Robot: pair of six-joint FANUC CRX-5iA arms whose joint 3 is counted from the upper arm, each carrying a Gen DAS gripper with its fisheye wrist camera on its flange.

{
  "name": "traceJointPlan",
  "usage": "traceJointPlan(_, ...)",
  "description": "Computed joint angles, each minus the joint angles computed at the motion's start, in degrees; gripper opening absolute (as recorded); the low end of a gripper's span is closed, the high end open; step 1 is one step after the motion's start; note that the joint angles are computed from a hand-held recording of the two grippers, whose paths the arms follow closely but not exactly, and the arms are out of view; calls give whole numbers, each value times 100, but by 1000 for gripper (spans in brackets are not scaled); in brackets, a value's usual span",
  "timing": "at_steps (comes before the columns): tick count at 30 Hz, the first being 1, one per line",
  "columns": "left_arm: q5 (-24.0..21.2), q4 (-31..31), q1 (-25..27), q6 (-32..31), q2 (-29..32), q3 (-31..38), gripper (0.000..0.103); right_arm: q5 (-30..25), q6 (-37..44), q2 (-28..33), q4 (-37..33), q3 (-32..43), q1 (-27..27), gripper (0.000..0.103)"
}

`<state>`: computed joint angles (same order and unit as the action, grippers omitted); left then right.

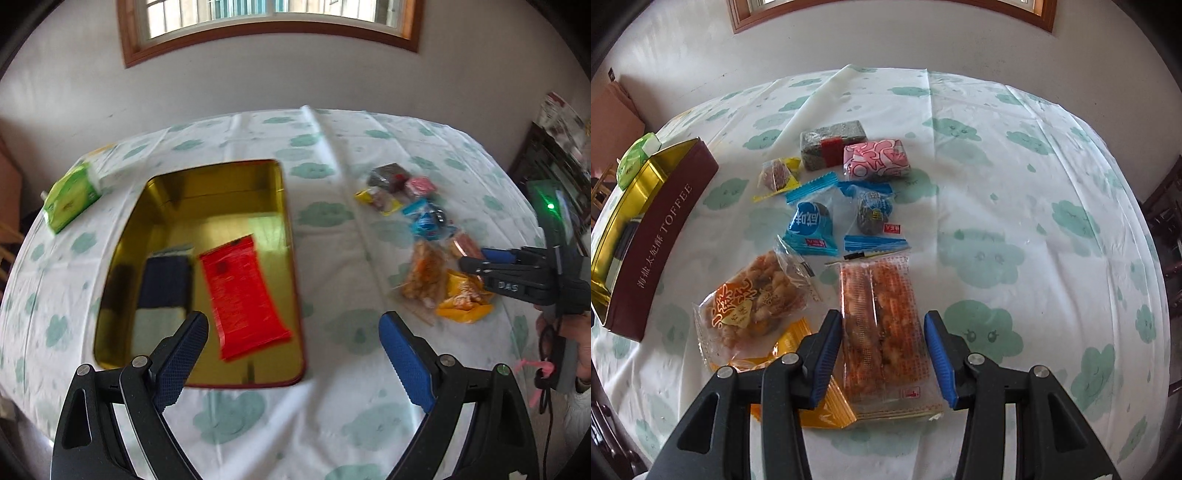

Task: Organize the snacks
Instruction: 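Grasp the clear bag of orange snack sticks with the right gripper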

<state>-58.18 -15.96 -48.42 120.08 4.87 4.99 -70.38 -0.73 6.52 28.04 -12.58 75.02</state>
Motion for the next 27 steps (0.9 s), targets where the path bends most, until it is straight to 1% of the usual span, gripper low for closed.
traceJointPlan(1, -25, -4, -36, -49, 98, 105, 92, 40, -44, -12, 59, -56, 11, 47)
traceJointPlan(4, 143, 201, -48, -275, 245, 177, 92, 167, -165, -83, 265, -230, 43, 47)
traceJointPlan(6, 261, 370, -55, -453, 336, 189, 92, 234, -202, -166, 383, -375, 72, 38)
traceJointPlan(8, 317, 401, -116, -582, 466, 269, 92, 262, -302, -267, 500, -535, 108, 38)
traceJointPlan(12, 303, 505, -180, -793, 770, 483, 92, 123, -980, -558, 815, -1011, 199, 37)
traceJointPlan(15, 301, 613, -207, -960, 956, 617, 92, -114, -1419, -743, 1043, -1346, 249, 37)
traceJointPlan(18, 239, 610, -249, -1047, 1126, 779, 92, -134, -1775, -952, 1219, -1649, 276, 37)
traceJointPlan(23, 109, 637, -293, -1214, 1418, 1075, 92, -321, -1680, -834, 1306, -1638, 335, 38)
traceJointPlan(26, 42, 718, -309, -1519, 1596, 1271, 91, -265, -1714, -865, 1324, -1667, 322, 38)
traceJointPlan(27, 16, 723, -315, -1587, 1642, 1332, 89, -245, -1723, -864, 1330, -1668, 318, 39)
